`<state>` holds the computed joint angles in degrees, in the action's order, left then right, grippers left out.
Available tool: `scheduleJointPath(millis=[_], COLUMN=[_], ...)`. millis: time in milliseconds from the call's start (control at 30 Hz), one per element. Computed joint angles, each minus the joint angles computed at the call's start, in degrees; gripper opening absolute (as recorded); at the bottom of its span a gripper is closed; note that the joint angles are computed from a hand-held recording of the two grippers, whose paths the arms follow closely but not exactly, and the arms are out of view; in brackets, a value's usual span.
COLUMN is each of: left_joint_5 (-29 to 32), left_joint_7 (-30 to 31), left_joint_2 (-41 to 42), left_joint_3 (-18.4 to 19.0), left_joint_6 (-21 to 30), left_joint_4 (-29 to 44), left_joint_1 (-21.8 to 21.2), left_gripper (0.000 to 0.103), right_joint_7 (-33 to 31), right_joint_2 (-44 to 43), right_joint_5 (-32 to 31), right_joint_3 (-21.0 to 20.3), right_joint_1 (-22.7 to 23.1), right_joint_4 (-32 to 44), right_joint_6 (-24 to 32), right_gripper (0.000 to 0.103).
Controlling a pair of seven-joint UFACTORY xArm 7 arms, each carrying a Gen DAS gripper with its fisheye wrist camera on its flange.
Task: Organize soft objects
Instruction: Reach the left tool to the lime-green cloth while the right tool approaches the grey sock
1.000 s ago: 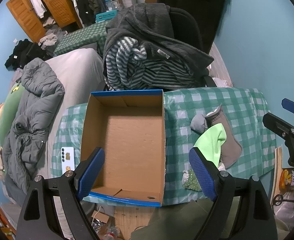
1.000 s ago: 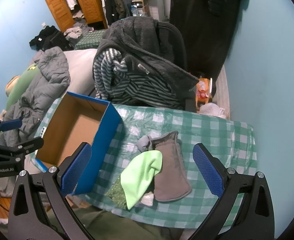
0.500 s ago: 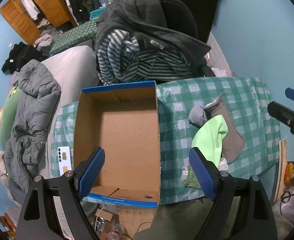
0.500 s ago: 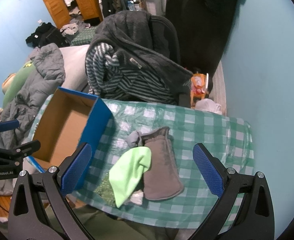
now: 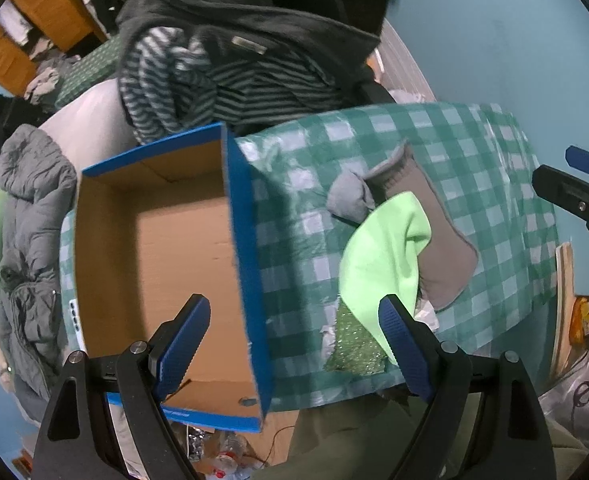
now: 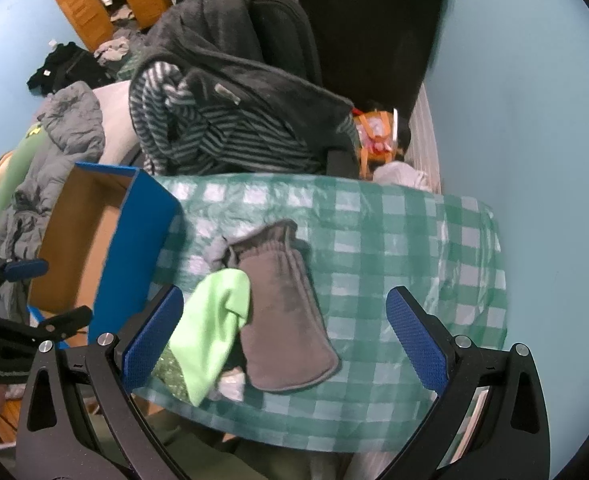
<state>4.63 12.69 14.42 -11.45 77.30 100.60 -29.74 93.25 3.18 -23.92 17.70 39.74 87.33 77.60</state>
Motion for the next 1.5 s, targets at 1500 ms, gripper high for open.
scheduleJointPath(millis=[1500], left_joint_5=[-2.0], left_joint_7=[-11.5], left_joint_2=[2.5], left_joint_3=[-2.0], left_joint_6=[-7.3], left_joint_4=[-14.8], left_joint_1=[-4.2], left_gripper=[0.047], right_joint_7=[-4.6], right_joint_2=[-7.2], right_joint_5=[12.9], right_joint_3=[1.7], right_joint_1=[-4.7], right_joint_4=[-22.1], right_joint_6=[-15.5], right_gripper=[0.101])
